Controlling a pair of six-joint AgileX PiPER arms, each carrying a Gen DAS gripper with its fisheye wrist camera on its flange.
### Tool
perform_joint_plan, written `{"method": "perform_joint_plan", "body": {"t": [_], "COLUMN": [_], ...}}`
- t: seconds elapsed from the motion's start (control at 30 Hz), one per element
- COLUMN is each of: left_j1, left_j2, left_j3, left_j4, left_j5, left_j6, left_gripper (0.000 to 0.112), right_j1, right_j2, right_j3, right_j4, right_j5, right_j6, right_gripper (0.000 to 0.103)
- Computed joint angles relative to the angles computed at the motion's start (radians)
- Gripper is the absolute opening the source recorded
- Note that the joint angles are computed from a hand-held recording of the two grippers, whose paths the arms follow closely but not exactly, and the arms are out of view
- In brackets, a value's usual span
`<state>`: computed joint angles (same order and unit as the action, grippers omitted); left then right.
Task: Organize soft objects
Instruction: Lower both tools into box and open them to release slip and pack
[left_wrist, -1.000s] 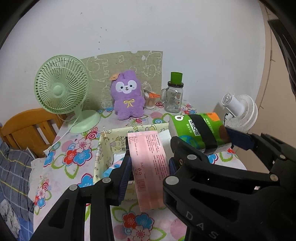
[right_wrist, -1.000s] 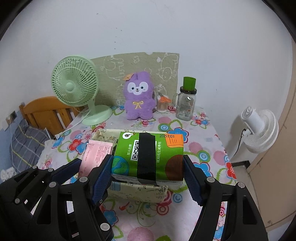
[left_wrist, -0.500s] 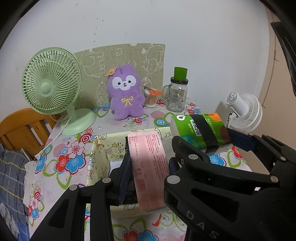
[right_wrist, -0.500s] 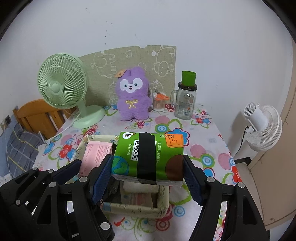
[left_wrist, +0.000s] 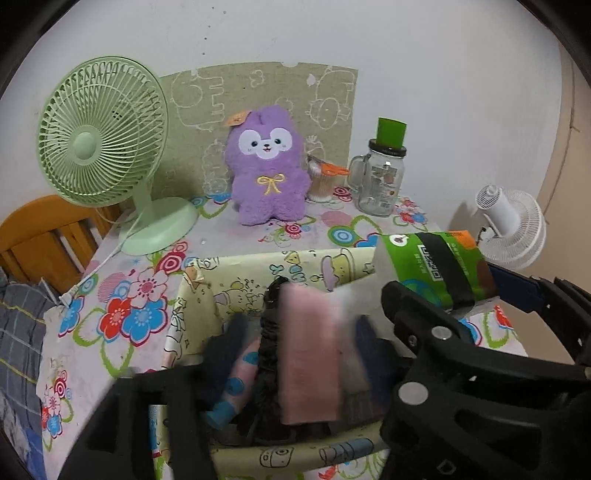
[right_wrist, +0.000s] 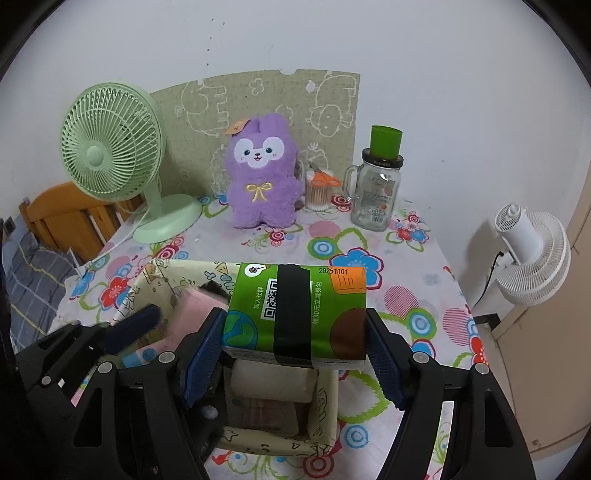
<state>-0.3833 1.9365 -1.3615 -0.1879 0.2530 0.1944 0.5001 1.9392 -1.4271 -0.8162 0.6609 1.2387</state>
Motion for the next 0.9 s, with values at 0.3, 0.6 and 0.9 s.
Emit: {"method": "perform_joint_plan", "body": {"t": [0.3, 0.6, 0.9], "left_j1": [0.007, 0.025, 0.035], "left_j2": [0.004, 0.009, -0.039], "left_j3": [-0.001, 0.012, 0.066], "left_j4": [0.166, 0.346, 0.199], "left_j5": [0.001, 0.019, 0.022], "left_j6": [-0.142, -0.274, -0.124], "left_gripper": [0.089, 0.091, 0.094], "right_j1": [-0.004, -0.009, 0.008], "right_j2": [0.020, 0.081, 0.085], "right_j3": [-0.008, -0.065, -0.070], "right_j4": [0.002, 0.108, 0.105], "right_j5": [-0.052, -0.104, -0.094], "right_j6": [-0.023, -0.124, -0.112], "right_gripper": [0.076, 0.077, 0.090]}}
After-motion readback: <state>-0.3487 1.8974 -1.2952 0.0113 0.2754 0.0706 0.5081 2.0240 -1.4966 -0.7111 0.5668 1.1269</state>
